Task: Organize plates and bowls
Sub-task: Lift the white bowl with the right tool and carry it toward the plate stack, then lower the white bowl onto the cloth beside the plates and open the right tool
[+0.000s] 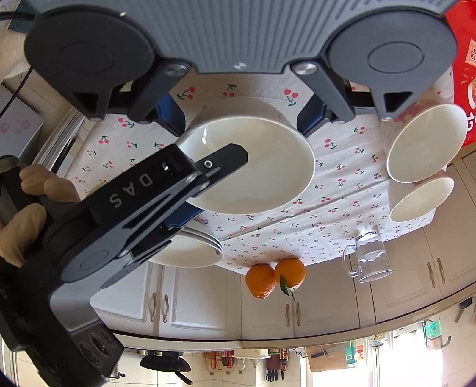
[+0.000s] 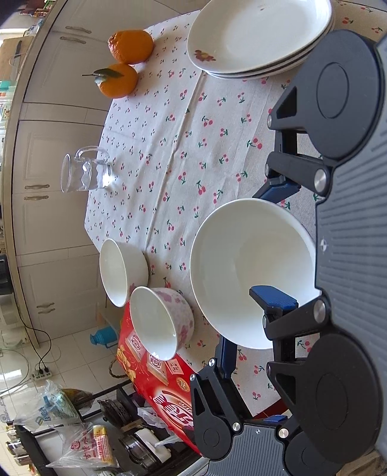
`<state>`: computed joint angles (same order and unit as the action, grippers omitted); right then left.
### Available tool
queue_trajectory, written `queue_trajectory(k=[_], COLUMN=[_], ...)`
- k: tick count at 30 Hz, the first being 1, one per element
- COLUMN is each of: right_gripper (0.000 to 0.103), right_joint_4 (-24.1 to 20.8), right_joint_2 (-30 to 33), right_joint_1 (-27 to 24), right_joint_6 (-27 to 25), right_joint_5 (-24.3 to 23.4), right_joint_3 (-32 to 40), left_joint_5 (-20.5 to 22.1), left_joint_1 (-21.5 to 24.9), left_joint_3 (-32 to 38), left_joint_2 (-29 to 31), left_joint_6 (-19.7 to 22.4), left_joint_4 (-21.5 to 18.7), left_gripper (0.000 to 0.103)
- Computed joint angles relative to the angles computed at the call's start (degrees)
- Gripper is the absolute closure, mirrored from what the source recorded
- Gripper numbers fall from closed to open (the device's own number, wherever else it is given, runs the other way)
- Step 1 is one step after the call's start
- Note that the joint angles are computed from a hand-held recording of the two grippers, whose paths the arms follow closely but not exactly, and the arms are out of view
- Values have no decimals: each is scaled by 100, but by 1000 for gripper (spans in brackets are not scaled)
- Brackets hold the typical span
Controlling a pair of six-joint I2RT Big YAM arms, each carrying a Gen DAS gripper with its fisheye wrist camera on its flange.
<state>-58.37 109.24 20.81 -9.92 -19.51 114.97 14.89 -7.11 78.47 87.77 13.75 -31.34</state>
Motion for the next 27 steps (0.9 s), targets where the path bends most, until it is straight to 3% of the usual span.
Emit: queue_trajectory(k=[23, 27], right_gripper=[37, 33], right_joint_4=[129, 177], right_joint_2=[177, 161], right_joint_1=[-151, -166], right_joint_6=[137, 153], right_joint_5=[21, -85], right_joint_3=[54, 14], left_joint_5=[-48, -127], left_joint_1=[-78, -96], left_joint_3=[280, 259], left_joint_2=[328, 314], left_joint_6=[-58, -31], left_joint_4=[-46, -36], left_gripper=[21, 20])
